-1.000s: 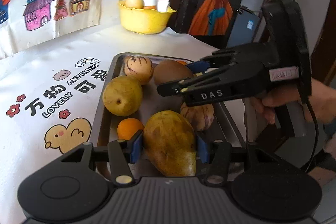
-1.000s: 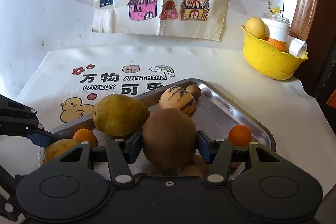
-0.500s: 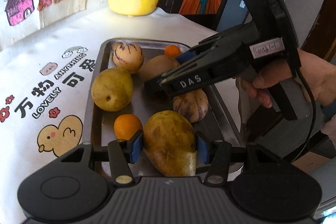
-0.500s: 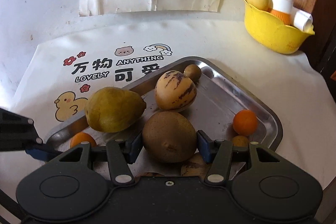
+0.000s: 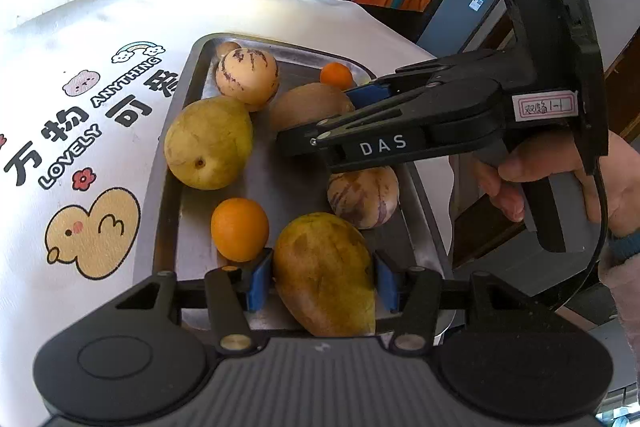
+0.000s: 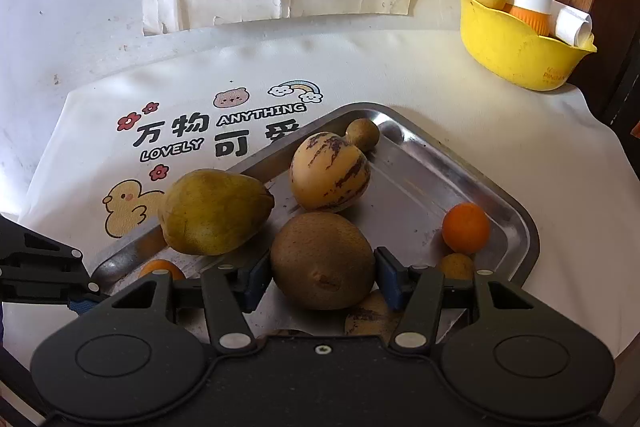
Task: Organize fruits
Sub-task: 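Carry the brown pear and kiwi over the metal tray with both tools, then open both tools to release the pear and kiwi into the tray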
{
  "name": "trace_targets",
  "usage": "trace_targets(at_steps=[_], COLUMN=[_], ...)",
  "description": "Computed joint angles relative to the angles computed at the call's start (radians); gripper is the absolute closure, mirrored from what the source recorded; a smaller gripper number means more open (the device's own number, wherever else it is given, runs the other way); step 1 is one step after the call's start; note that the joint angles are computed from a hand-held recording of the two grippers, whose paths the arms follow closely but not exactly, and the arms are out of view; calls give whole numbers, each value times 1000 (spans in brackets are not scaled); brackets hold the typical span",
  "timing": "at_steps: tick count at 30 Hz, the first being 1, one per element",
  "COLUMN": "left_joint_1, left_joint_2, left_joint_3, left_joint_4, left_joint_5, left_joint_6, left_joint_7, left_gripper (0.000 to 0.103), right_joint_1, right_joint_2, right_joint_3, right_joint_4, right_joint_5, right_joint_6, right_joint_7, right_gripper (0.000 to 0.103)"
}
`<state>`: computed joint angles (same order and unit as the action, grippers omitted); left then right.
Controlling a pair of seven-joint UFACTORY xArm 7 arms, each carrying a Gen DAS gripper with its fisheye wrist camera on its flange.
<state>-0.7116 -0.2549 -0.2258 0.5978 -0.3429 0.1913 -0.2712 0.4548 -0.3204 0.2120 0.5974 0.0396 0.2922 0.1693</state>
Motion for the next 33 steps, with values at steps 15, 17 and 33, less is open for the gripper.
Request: trace_targets(at_steps=[15,17,33], left_joint_1=[24,23,145], left_joint_2=[-60,-80,-404], left_joint_3=[-19,-23,-154], left_joint_4=[-49,-66,-264], left_joint_5=[37,53,284], left_joint_6=[-8,-11,-68], left_joint_7=[-82,-101,-399], left_gripper=[41,41,20], right_joint_1=[17,21,4], right_joint_2=[-43,-59,-226], right_joint_3=[-6,-7,41], right_joint_4=[-6,-14,-78], right_joint_5=[40,46,2], right_joint_6=[20,18,22], right_joint_7=[8,14,145], right_gripper=[38,37,19])
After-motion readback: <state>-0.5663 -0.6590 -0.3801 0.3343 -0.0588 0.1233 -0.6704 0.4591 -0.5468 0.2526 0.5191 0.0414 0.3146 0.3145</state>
